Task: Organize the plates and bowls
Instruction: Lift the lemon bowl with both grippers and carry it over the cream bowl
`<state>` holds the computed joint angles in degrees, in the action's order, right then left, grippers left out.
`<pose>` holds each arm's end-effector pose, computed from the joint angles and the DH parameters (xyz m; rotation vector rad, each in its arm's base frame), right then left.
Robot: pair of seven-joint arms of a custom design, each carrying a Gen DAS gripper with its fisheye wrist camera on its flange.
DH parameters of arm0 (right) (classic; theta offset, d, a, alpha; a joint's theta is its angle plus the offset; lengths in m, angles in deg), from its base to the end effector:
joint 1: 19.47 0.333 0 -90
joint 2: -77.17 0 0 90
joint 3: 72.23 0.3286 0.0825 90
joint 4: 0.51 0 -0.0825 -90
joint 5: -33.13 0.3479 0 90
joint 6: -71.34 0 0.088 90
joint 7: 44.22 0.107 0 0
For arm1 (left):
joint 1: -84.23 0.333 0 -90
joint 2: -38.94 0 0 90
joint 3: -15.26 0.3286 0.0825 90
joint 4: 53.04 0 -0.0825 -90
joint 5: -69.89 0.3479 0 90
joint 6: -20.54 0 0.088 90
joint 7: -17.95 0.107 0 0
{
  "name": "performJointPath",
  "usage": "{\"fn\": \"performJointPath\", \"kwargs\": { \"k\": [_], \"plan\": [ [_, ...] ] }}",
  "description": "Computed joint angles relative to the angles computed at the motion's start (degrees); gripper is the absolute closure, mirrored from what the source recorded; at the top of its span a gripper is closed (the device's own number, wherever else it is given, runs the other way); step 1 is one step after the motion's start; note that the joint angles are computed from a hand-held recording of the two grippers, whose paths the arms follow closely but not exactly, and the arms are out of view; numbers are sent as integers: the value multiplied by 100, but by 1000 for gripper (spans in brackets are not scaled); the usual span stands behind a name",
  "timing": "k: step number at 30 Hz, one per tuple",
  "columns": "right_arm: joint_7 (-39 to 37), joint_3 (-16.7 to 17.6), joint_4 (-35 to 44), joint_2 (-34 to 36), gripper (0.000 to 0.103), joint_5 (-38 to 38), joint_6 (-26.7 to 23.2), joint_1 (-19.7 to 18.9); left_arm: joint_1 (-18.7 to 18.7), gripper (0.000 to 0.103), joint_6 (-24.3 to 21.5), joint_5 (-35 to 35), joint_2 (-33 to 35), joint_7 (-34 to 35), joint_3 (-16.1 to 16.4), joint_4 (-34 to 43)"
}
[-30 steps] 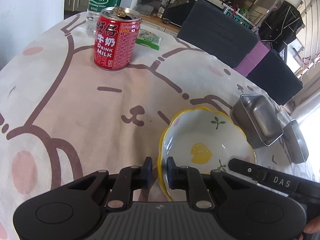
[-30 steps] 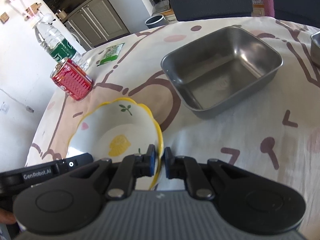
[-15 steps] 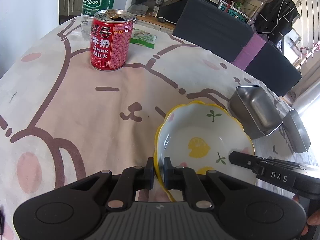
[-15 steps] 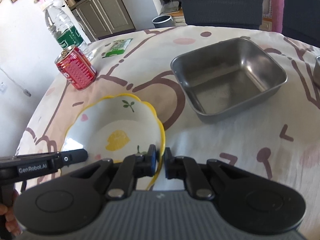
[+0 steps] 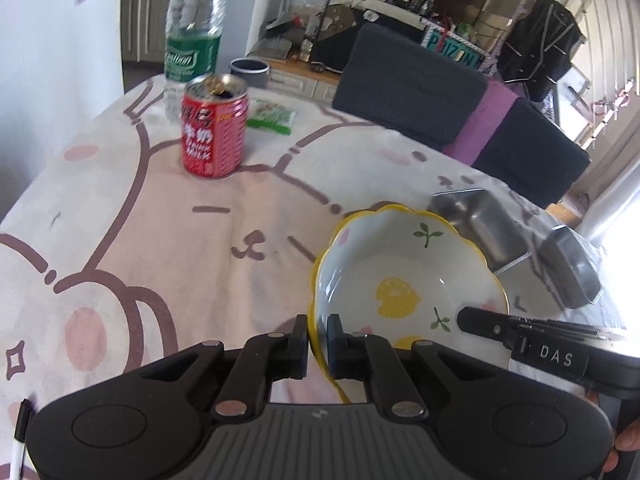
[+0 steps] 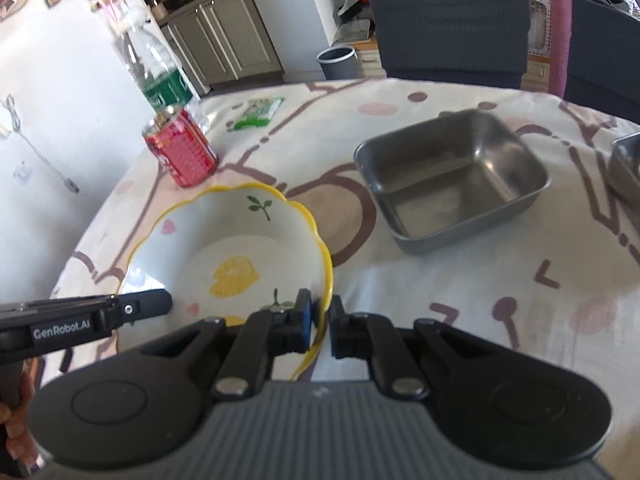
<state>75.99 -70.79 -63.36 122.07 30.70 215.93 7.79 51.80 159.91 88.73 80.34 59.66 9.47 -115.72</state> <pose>0.6889 0.3688 0.4473 -1.7673 1.7908 -0.2498 0.6234 -0.4521 0.4855 -1.9949 1.9155 -0.8704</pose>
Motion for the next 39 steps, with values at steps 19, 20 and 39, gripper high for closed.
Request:
{"fn": "performJointPath", "kwargs": {
  "k": [19, 20, 39],
  "plan": [
    [1391, -393, -3795, -2988, 93, -1519, 1543, 162, -680, 93, 813, 839, -848, -672, -45, -636],
    [1523, -399, -3977, -3148, 93, -1697, 1591, 151, -725, 93, 839, 873, -856, -685, -52, -623],
    [3014, 648, -6740, -5854, 94, -3143, 1262, -1172, -1453, 94, 837, 465, -218, 186, -388, 229]
  ]
}}
